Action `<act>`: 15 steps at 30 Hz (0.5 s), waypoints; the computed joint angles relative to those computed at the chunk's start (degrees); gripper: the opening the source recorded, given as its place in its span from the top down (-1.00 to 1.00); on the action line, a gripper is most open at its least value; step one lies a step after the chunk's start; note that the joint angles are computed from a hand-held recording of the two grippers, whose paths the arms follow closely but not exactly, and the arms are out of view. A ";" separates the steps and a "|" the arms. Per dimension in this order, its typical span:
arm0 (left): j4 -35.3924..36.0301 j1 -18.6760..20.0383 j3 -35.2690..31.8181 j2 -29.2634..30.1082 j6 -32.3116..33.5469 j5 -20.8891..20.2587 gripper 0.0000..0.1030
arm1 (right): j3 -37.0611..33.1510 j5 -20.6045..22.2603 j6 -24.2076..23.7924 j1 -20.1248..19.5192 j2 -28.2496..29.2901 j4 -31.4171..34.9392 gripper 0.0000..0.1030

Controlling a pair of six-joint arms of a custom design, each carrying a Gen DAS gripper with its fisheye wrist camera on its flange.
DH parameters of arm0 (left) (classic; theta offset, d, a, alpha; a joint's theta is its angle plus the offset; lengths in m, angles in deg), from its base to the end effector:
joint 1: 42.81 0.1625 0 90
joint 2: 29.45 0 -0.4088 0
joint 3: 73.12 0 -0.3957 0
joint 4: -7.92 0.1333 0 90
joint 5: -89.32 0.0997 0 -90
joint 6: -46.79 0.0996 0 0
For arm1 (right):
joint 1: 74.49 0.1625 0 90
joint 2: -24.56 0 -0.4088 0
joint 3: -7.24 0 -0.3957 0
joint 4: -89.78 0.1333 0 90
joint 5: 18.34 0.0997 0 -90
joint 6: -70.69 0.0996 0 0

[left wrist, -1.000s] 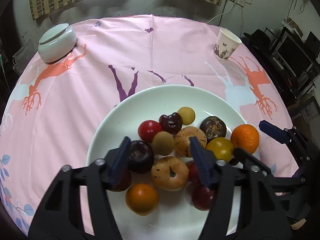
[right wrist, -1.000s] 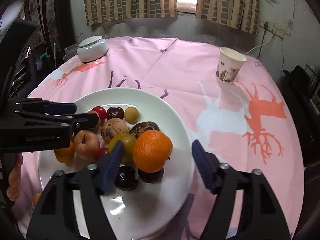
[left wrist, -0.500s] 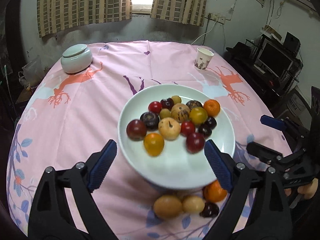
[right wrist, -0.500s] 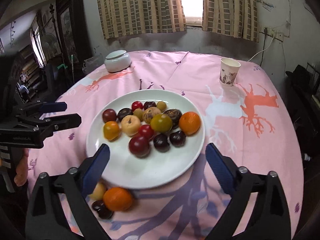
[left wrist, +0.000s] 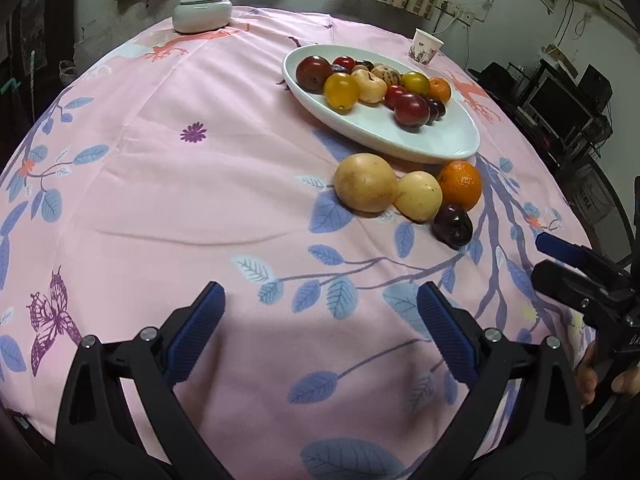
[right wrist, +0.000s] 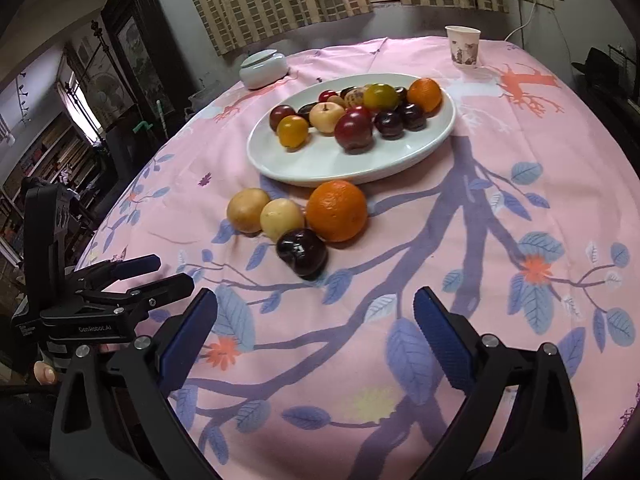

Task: Organize fruits
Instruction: 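Move both open grippers back toward the remaining fruits beside the plate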

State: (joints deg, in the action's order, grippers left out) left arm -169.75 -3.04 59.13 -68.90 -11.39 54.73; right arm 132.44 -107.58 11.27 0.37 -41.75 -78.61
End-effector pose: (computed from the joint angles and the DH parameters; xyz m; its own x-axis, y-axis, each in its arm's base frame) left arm -0.1625 -0.4153 -0.0382 -0.8121 -0.2865 -0.5083 0.1431 0.7467 -0.6496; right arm 0.0004 -0.5139 0.1375 -0.7036 -0.6527 0.2810 -0.7067 0.6841 -0.1806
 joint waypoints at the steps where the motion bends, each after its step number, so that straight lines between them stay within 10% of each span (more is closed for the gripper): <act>1: -0.79 -0.37 0.71 -0.29 -0.46 0.21 -0.91 | 0.33 0.23 -0.49 0.20 0.05 -0.20 -0.92; 10: 1.92 -2.00 2.84 -2.09 -4.42 1.35 -0.91 | 0.83 0.27 -3.71 1.66 2.99 -2.51 -0.89; 15: 2.13 -2.22 3.37 -2.42 -5.55 1.72 -0.91 | -2.50 -3.90 -0.06 3.66 7.64 -4.66 -0.03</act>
State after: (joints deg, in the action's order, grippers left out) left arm -167.62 -5.26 62.50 -71.33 -16.94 56.45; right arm 129.93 -111.48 11.22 4.03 -34.11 -83.28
